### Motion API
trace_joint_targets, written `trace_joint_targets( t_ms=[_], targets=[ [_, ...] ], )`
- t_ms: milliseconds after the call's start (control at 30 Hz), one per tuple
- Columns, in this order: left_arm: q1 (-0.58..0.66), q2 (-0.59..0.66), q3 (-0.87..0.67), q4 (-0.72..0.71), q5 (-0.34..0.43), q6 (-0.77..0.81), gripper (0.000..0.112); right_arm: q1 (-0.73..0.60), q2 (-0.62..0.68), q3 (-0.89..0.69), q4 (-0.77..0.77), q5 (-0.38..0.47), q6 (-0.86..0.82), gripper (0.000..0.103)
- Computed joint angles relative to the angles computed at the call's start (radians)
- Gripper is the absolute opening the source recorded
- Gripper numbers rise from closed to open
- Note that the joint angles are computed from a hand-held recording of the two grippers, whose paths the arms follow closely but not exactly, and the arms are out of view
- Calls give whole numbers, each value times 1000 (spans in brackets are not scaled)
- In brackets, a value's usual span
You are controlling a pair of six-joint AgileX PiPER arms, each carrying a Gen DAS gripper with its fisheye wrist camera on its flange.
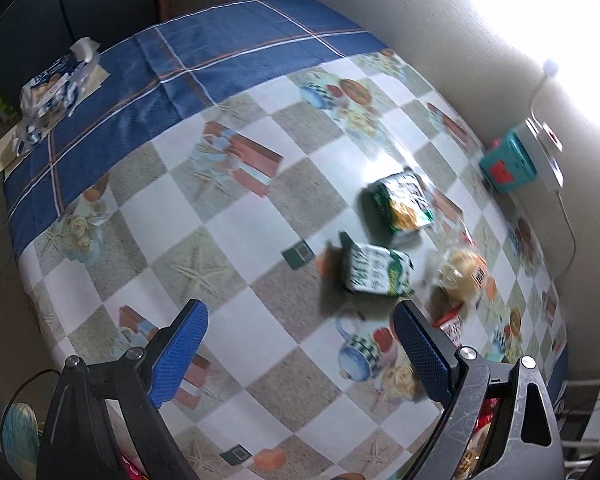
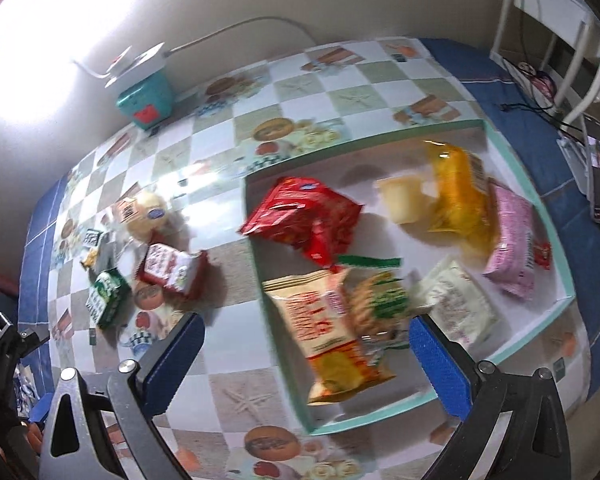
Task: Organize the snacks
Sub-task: 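Withdraw both tools from the tray back toward the remaining snacks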
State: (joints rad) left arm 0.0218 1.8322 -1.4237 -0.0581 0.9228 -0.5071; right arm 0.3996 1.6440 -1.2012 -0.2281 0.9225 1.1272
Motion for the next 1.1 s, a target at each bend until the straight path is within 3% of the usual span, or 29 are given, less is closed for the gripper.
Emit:
trace_joint_targets(
  t_ms=[533, 1100],
  targets=[
    [103, 81, -67, -107, 0, 119, 94, 79, 174, -202, -27, -39, -45, 103],
    [1, 237, -261, -141, 16, 290, 94, 52, 318, -353, 29, -77, -201, 103]
  ],
)
